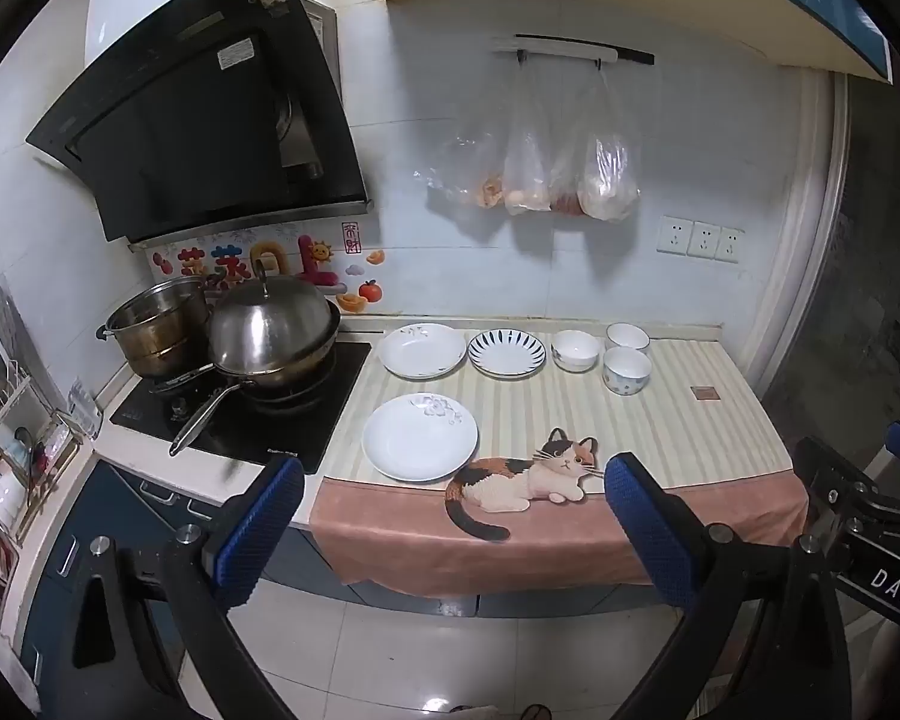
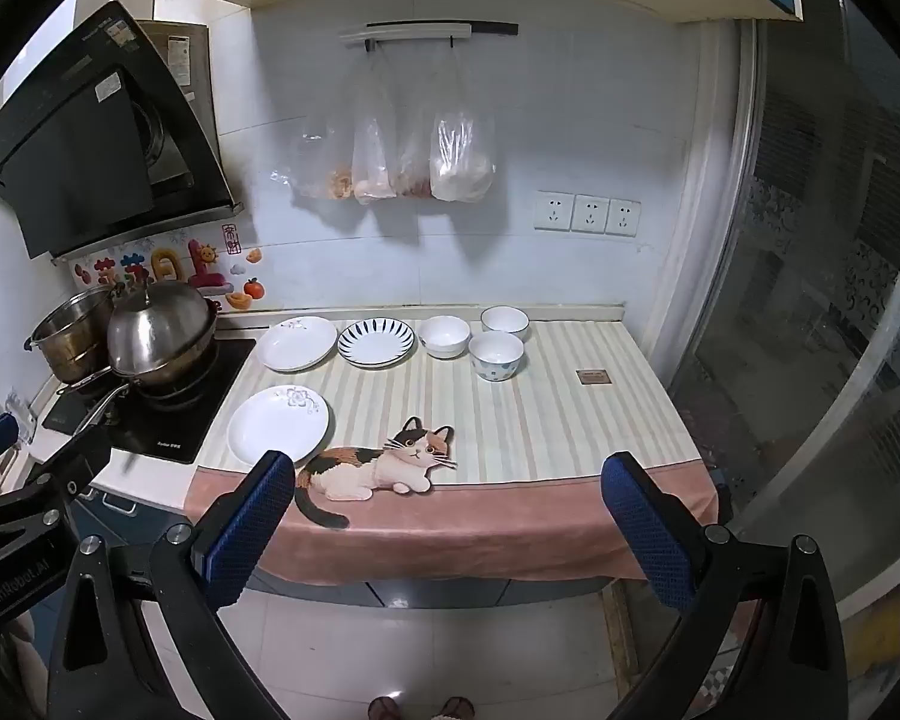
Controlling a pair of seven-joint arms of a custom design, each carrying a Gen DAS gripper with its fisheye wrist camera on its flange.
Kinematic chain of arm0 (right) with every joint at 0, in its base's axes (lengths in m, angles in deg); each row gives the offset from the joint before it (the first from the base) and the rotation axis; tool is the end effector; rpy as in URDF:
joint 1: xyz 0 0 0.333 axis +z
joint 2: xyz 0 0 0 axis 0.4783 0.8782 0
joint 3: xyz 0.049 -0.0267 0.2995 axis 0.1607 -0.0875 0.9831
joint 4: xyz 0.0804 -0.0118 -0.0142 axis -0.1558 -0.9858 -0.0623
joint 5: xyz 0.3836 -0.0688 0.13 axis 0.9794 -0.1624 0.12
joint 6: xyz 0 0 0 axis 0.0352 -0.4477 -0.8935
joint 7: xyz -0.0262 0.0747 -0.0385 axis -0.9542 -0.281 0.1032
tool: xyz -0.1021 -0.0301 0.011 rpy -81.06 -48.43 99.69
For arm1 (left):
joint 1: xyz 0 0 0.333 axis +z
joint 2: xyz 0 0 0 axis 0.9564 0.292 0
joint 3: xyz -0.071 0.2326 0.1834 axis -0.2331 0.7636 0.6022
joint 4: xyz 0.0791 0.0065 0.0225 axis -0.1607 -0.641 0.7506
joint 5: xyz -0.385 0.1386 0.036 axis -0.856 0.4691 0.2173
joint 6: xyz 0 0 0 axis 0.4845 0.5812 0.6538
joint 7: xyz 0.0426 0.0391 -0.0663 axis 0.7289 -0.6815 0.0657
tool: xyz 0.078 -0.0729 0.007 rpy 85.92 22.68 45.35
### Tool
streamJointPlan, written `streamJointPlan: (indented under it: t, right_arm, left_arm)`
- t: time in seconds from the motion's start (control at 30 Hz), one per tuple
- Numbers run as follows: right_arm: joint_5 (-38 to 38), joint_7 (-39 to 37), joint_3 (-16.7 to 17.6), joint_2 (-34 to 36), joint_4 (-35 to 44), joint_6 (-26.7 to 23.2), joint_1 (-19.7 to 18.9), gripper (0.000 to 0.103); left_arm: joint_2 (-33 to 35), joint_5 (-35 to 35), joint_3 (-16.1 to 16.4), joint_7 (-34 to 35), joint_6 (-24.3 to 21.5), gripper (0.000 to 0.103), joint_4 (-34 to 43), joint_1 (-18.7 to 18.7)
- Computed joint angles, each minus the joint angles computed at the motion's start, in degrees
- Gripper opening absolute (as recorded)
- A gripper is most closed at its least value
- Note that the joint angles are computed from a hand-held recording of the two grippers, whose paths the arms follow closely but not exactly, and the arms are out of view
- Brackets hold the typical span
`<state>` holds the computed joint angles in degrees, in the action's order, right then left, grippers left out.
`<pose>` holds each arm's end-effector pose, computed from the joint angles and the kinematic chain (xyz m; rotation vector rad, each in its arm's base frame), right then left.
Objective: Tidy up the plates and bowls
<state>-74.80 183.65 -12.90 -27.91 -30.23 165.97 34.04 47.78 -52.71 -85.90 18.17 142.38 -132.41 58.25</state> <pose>0.5086 0.1234 0.7589 -1.6773 1.6714 -0.8588 0.5032 -0.2782 0.7716 -1.7453 1.5381 -0.7385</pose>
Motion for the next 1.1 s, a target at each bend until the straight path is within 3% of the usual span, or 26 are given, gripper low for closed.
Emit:
streamJointPlan:
  t: [1.1]
  right_arm:
    - [-0.27, 0.8, -0.32, 2.11, 0.53, 0.47, 0.73, 0.103]
  left_arm:
    - [1.21, 0.05, 0.52, 0.54, -0.28, 0.103, 0.98, -0.2]
